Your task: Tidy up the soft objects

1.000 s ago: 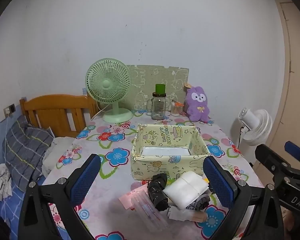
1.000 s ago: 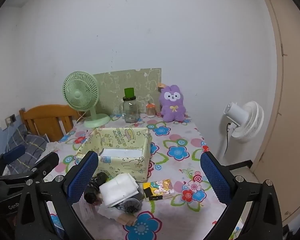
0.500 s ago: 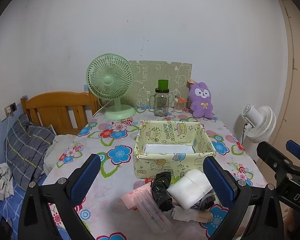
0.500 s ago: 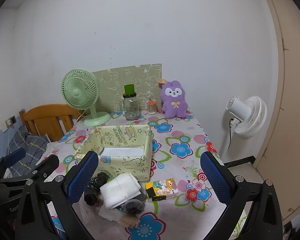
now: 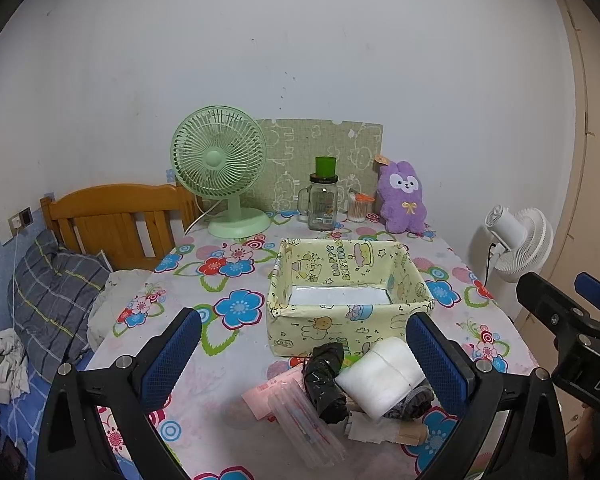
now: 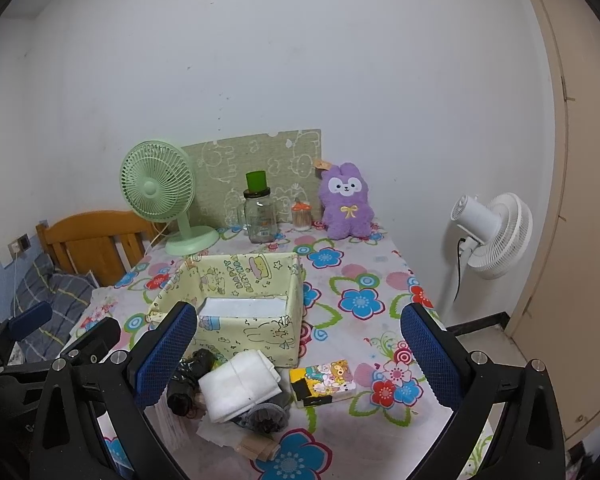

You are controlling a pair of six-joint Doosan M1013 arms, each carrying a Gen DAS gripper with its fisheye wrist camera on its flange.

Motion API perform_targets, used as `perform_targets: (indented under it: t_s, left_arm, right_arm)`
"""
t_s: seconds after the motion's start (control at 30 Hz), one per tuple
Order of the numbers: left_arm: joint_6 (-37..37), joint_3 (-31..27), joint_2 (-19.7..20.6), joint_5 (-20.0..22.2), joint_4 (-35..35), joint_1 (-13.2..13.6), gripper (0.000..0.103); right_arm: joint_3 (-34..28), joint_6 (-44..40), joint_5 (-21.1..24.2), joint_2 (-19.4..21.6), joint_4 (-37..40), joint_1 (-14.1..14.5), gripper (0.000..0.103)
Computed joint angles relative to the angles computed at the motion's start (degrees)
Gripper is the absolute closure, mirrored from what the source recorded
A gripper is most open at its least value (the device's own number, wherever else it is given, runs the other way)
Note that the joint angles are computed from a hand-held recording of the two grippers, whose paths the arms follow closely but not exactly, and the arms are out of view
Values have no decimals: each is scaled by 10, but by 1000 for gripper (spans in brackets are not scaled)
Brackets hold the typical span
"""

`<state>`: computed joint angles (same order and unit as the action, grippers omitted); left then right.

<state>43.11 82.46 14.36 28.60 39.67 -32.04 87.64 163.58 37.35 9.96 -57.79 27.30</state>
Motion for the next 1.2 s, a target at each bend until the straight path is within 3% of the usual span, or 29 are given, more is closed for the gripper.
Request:
perform_targets:
  t_s: [1.2]
  left_arm:
    - [30,1,-2,-4,-31,0,1]
  right_arm:
    - [1,3,3,-1,-1,0,0]
